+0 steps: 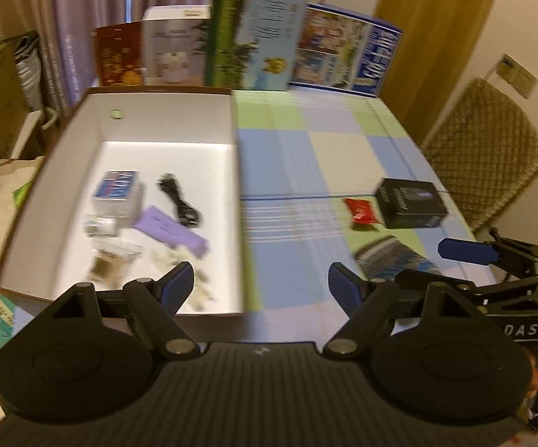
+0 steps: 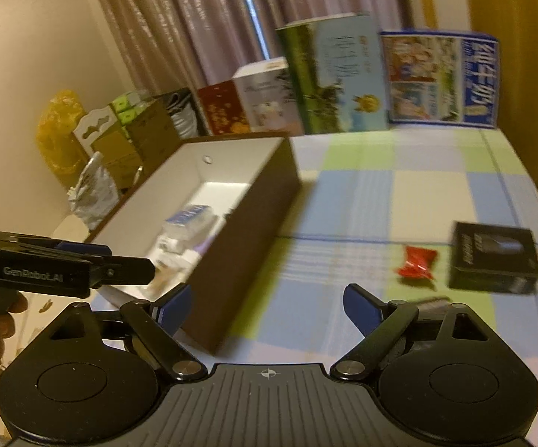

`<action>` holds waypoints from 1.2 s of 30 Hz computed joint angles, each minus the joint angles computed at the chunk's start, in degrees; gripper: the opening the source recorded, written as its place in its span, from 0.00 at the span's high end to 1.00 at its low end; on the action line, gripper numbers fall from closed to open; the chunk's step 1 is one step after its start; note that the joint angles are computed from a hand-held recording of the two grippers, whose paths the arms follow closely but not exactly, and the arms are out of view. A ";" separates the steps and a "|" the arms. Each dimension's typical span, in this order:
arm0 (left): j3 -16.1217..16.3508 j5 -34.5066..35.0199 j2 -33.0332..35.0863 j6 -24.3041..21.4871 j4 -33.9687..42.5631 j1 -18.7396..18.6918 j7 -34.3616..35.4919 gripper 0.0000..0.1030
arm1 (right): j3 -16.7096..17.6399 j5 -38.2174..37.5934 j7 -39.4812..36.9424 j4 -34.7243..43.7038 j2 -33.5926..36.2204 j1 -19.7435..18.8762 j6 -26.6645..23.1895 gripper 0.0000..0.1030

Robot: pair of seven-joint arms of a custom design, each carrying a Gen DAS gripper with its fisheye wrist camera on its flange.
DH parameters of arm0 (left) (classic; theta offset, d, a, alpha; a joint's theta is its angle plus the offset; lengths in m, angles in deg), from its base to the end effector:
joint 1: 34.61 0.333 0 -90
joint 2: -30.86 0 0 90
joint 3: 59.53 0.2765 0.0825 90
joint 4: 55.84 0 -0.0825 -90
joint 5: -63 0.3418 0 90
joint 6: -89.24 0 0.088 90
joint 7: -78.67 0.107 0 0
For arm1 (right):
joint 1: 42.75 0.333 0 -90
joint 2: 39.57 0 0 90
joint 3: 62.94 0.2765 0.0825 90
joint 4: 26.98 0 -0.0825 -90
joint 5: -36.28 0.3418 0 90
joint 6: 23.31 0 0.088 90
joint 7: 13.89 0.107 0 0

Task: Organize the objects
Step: 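Withdraw both tools from the box toward the sock and black box, then grasp the knitted striped sock with the left tool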

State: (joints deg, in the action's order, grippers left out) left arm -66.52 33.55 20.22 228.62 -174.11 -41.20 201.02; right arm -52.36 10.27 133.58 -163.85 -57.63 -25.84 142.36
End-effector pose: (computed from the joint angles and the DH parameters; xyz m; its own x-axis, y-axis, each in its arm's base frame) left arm 0.4968 -0.1254 0.5500 -0.5230 -0.8401 0.1437 -0.7142 0.3401 -0.6117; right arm 0.4010 0.2445 0.5108 0.0113 -0.9583 -0.2855 -0.6893 0.1994 -0.6965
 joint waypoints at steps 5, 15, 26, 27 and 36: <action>-1.71 -0.45 -0.92 -0.19 -0.93 -2.12 -1.13 0.26 | -1.71 2.47 -0.63 -7.03 -8.05 0.25 -2.49 0.16; -4.90 3.61 0.99 0.21 -0.87 -5.82 -7.52 0.25 | -5.10 7.34 -4.38 -17.15 -20.29 -1.44 -7.31 0.16; -8.01 12.55 8.89 3.08 2.74 -9.34 -21.20 0.23 | -10.20 10.11 -12.86 -22.05 -23.85 -5.91 -7.85 0.16; -8.19 13.60 9.97 3.46 3.37 -9.70 -22.65 0.22 | -10.84 10.44 -13.88 -22.09 -23.54 -6.32 -7.65 0.16; -8.47 17.39 21.01 -0.06 13.06 -12.80 -34.14 0.17 | -14.65 13.95 -21.42 -22.69 -21.20 -10.34 -6.12 0.16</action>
